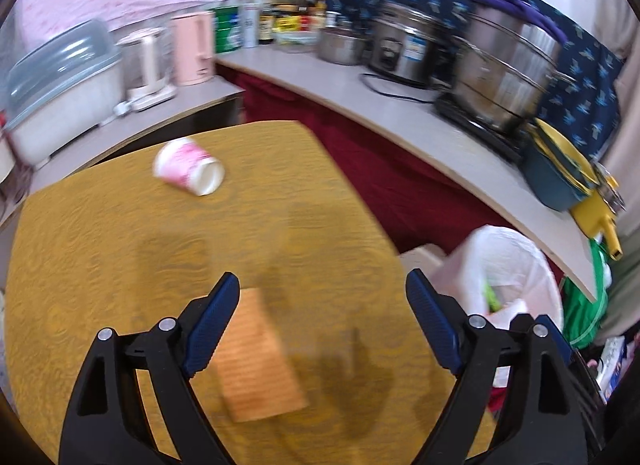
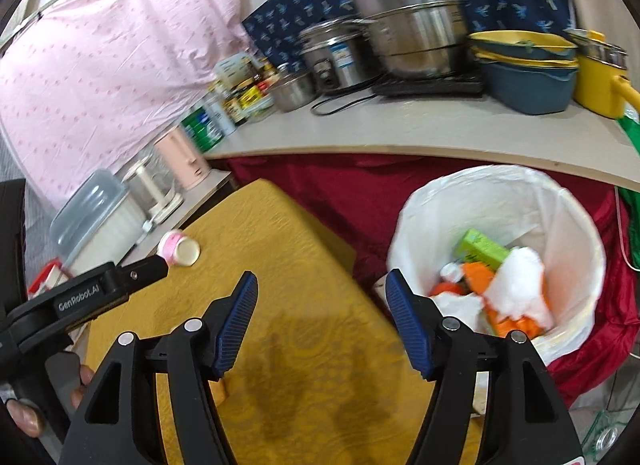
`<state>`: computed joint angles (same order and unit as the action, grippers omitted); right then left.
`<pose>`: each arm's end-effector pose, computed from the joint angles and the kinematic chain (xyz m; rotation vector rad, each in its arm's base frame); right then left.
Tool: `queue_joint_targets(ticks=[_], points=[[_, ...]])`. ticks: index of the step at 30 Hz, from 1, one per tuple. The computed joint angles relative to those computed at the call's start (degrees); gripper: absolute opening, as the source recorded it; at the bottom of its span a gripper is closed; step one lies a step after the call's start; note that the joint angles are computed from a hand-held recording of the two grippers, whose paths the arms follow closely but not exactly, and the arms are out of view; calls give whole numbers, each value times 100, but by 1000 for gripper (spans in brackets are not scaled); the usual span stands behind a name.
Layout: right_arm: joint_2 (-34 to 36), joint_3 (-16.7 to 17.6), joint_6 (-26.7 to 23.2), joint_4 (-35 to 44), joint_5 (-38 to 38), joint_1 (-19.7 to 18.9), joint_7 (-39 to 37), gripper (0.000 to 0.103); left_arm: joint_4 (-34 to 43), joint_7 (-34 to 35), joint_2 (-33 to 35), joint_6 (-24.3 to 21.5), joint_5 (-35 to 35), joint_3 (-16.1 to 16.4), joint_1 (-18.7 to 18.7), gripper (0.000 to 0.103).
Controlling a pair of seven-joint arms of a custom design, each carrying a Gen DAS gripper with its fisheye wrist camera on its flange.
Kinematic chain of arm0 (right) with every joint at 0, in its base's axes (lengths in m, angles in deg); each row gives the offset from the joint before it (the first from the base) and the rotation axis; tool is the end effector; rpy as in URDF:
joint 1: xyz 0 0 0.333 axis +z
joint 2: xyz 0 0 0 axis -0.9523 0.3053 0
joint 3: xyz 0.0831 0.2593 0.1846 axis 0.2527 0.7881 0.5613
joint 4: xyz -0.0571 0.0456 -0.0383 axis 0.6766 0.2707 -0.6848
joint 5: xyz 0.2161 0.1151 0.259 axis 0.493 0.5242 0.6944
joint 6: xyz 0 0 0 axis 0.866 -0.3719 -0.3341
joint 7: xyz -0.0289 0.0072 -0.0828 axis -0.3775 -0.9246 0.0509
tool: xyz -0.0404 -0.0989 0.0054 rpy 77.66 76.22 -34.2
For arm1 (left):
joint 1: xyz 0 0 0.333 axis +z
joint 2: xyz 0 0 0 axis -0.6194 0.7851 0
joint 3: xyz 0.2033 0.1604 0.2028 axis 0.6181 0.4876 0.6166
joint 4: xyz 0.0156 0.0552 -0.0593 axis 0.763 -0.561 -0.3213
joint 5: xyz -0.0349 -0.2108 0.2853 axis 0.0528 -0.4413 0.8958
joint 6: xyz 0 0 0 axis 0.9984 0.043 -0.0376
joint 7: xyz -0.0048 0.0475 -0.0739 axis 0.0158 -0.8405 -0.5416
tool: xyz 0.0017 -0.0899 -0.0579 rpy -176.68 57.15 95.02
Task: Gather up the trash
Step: 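Move both open tools back toward the pink cup and mesh sleeve, then grasp the pink paper cup with the left tool while the right tool grasps the orange mesh sleeve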
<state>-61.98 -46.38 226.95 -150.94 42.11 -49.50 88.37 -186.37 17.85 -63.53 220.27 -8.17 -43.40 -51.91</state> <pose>0.4379 0.2836 0.5565 -1.6203 1.5246 -0.3001 0.4178 -0.2822 0.6002 -2.0787 1.4716 -0.7448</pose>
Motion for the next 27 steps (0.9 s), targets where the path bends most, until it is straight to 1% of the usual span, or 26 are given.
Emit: queue_joint_targets(ticks=[4,6,13,19,25,26,27], points=[[232,124,-120,162,62,255,-120,66,-687,-27,-591,2,-219,168,148,81],[391,203,-227,279,7,383,-120,66,-960,-3,-836,18,-323,192,257,81],[925,274,-548,643,56,806,-224,66,-1848,154,-1694,56,-780,294,628,81],[1319,234,-850,935,-176,1086,-75,66,-2246,342,-2089,110,-1064,298,881,81],[1546,184,-1090,1159,-323,1250,-83,66,-2444,528,-2226,248,-1262,323,1071,81],[1568,162,-1109,1180,-371,1282,-43,64,-2475,555,-2241,270,-1293,330,1093,81],[1589,153,-1139,1200,-402,1306,-22,60,-2508,585,-2256,294,-1329,341,1108,81]])
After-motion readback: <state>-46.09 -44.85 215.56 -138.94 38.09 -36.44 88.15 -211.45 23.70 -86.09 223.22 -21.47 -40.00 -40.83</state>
